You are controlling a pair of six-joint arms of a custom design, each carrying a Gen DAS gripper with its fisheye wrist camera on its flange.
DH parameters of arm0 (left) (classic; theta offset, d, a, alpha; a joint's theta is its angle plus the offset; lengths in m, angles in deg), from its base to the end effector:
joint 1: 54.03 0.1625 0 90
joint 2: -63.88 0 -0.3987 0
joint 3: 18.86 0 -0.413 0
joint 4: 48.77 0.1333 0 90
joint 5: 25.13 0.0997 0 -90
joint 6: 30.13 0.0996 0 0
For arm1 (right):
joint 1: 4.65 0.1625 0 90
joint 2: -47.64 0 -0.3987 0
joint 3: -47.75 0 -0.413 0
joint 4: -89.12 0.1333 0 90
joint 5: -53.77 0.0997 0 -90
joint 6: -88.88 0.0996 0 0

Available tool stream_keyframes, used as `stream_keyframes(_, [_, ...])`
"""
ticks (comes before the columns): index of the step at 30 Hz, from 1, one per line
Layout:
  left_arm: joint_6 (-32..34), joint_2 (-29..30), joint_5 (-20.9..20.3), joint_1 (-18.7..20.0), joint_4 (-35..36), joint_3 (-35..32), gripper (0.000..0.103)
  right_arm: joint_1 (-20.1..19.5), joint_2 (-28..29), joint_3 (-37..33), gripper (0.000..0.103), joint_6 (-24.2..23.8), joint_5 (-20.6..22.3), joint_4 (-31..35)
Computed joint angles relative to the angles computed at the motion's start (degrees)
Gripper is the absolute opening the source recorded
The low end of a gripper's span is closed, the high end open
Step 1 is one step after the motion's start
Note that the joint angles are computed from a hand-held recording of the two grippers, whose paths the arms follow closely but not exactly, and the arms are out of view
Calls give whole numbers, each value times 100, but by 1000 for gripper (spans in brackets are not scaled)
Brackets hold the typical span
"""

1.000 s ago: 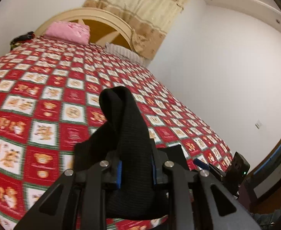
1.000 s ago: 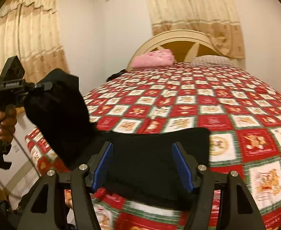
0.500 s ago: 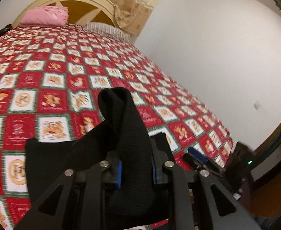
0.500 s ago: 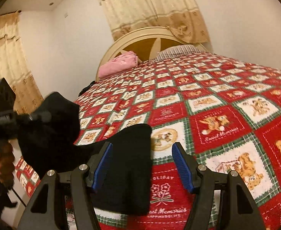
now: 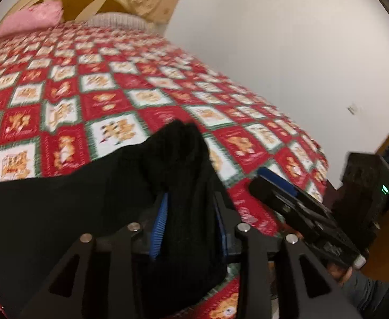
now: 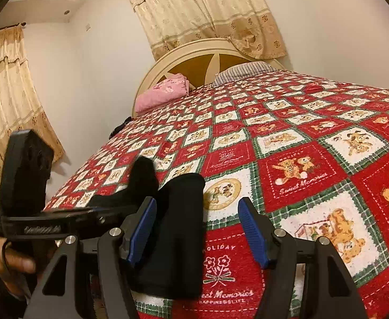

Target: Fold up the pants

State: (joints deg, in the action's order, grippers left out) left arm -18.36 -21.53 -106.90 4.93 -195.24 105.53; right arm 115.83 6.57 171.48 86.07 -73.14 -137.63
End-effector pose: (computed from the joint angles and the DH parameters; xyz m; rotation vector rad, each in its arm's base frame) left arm -0.1199 -0.4854 0.2361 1.0683 2.8166 -0.4931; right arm 0.3049 -0.3732 0.0489 0.2957 -2.4162 1.3810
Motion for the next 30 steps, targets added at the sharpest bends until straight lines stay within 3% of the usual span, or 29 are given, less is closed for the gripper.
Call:
stream_keyframes(3, [252,-403,-55,-39,-57,202,49,40,-153,104,66,230,40,-87])
stream_keyframes(4, [341,-557,7,-44,-136,291,59,48,-239,141,68,390,124,-11])
stream_keyframes(5, [457,-762,190,-68,-252,415,72,75,-305,165,70,546,205,54])
stream_keyframes(8, [696,-1102,687,3,-795,655,91,204,-346,43,72,803,318,418])
stream_keyframes(11, [764,-1091,1163,205,-1279,714,94,409,-191,-364,72,992,-184,1322])
stream_keyframes(14, [635,-946,1434,445,-1312,614,94,369,-126,-571,72,1327,-99,2073])
stream_keyframes(16, [578,-888,1358,651,-1405,579,94,346,-99,-714,69,1492,-202,2601])
stream_keyframes(17, [538,-832,1359,751,-1409,540,94,315,-116,-738,58,1526,-175,2797])
stream_keyframes(18, [508,-793,1364,806,-1424,519,94,293,-152,-754,25,1589,-159,3052])
stream_keyframes(19, [493,-766,1352,863,-1453,516,94,301,-176,-755,17,1668,-235,3201])
stream_keyframes(26, [421,-532,1214,1179,-1323,388,98,223,-380,-369,15,1857,-492,3162])
stream_keyframes(30, [433,-453,1286,1171,-1326,394,99,-57,-431,-126,15,2000,-50,2744])
